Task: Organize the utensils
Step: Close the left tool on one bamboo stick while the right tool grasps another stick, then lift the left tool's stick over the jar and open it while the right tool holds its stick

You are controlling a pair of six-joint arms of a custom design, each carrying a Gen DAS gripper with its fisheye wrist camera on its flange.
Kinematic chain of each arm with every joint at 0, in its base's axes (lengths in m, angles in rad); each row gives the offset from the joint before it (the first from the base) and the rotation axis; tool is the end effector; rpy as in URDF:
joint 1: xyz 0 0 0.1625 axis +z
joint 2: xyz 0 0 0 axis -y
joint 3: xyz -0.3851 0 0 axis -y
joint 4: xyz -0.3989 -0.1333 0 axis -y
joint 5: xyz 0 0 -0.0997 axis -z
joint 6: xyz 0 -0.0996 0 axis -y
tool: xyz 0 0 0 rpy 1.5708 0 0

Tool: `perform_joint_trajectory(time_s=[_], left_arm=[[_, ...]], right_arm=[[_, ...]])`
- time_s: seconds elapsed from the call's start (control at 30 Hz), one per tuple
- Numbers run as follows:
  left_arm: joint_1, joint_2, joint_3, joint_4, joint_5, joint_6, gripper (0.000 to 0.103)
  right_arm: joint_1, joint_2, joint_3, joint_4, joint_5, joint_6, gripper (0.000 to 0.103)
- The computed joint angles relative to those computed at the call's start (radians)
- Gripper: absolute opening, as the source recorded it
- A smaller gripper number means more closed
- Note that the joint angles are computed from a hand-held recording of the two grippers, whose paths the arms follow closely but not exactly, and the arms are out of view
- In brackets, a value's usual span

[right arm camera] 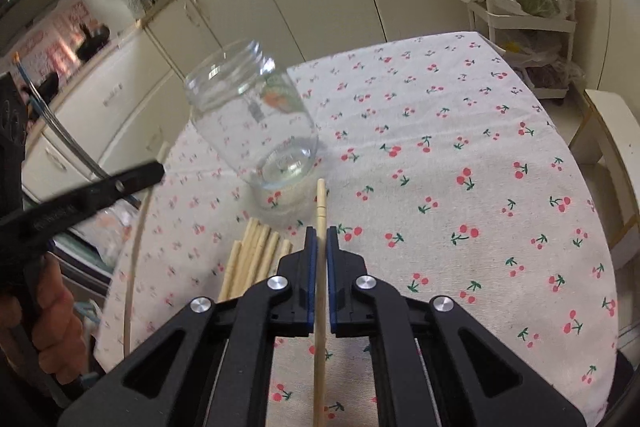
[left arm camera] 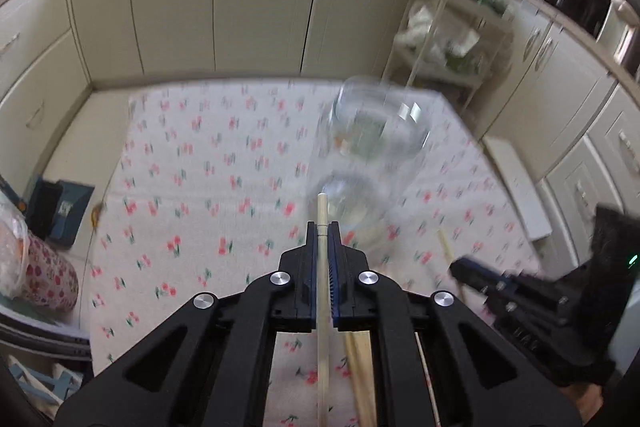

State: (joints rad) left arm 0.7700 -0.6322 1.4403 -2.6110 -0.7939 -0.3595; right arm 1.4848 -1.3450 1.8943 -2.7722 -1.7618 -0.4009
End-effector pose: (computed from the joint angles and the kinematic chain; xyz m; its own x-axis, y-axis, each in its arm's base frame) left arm -0.3609 -0.6329 0.0555 -0.8188 0.1358 -0.5577 0.4386 0.7748 -0.4553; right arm 0.0654 -0.5728 0.3123 -0.9182 -0.1257 0.3758 -0.3150 0.8068 -0.4999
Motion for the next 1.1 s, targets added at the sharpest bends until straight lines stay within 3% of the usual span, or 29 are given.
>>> perform_joint_trajectory(time_s=[0.23, 0.37, 0.6, 0.87, 1.0, 1.1], left_arm=[[-0.029, 0.083, -0.136, -0.394, -0.013, 0.232, 0.005], [-0.03, 0.161, -0.273, -0.528, -0.01, 0.328, 0.005], [-0.016, 0.294, -0.504, -0.633, -0.01, 0.398, 0.005], [0.01, 0.516, -0.83, -0.677, 0.071, 0.571, 0.005], [0.022, 0.556, -0.866, -0.678, 0.083, 0.589, 0.005], [0.027, 0.529, -0.788, -0.697, 0.082, 0.586, 0.005]], right_arm=[[-0.014, -0.016, 0.018, -0.104, 0.081, 0.031, 0.006], [-0.015, -0.018, 0.026, -0.154, 0.109, 0.03, 0.006], [-0.018, -0.007, 0.012, -0.2, 0.133, 0.013, 0.006], [-0.027, 0.029, -0.019, -0.229, 0.148, 0.019, 0.006], [-0.028, 0.045, -0.035, -0.237, 0.157, 0.022, 0.006], [-0.028, 0.057, -0.046, -0.247, 0.167, 0.027, 0.006]])
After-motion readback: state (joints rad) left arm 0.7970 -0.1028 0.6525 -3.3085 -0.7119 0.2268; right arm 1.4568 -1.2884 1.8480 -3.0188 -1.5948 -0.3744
